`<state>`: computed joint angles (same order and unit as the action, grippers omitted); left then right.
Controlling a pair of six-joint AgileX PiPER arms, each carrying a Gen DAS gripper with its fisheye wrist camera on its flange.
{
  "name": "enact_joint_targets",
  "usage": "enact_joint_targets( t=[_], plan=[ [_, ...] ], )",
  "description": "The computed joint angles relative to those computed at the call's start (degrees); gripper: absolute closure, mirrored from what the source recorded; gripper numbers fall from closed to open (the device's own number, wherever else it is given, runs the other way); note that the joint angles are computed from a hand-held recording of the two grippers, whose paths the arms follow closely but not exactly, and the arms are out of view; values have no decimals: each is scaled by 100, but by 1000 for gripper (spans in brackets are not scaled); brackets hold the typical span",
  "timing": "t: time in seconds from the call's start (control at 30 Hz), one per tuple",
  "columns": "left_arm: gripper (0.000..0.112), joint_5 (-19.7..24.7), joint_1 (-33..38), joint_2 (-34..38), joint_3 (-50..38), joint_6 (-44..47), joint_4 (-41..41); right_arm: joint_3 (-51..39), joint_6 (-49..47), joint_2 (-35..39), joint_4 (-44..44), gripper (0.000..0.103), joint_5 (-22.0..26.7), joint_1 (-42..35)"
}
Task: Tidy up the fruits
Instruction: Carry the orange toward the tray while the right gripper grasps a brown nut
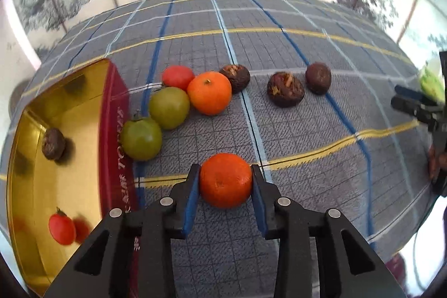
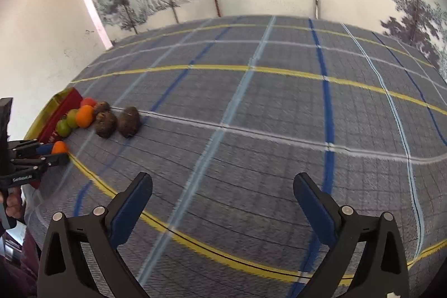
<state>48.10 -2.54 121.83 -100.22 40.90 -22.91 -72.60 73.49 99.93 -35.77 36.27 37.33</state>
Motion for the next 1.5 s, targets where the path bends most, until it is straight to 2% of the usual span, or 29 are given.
enact_joint_targets(
  t=[0.07,0.1,0.23,0.3,0.33,0.43,0.57,0.63,0.67,0.77,0.9,1.03,1.2,1.3,1.5],
  plan=[
    [77,-86,63,-252,211,121,-196,-124,-453,20,292,12,-413,-34],
    [77,-118,100,-404,326,223,-315,-414,-854,161,503,14,-372,-17],
    [77,45,333,-904,621,535,-821,-2006,-2704,1139,1354,24,110,-37],
    [77,111,453,-1102,741,596,-926,-2779,-3424,1665,1737,36,507,-85],
    [77,133,541,-1227,841,640,-995,-3198,-3773,1949,1905,39,732,-111],
    [77,278,769,-1402,915,683,-1088,-4083,-4265,2536,1995,41,1295,-133],
    [77,279,995,-1569,998,847,-1190,-4669,-4702,2925,2204,50,1563,-250],
    [77,230,1094,-1626,1054,905,-1256,-4796,-4837,3005,2316,60,1591,-298],
    [77,219,1157,-1646,1075,927,-1298,-4887,-4900,3045,2424,72,1613,-327],
    [77,118,1376,-1659,1098,886,-1318,-4715,-4540,2925,2356,72,1586,-298],
    [77,-10,1659,-1447,899,798,-1164,-3254,-3453,2023,1928,72,715,-54],
    [77,53,1933,-1076,502,659,-1075,-2395,-2364,1328,1185,72,352,324],
    [77,-45,2081,-838,350,712,-1042,-2215,-1623,952,587,72,516,737],
    [77,-214,2075,-756,312,754,-978,-2310,-1461,868,431,72,658,915],
    [77,-110,2088,-207,-413,568,-714,-2887,-1572,1034,385,72,963,1198]
  ],
)
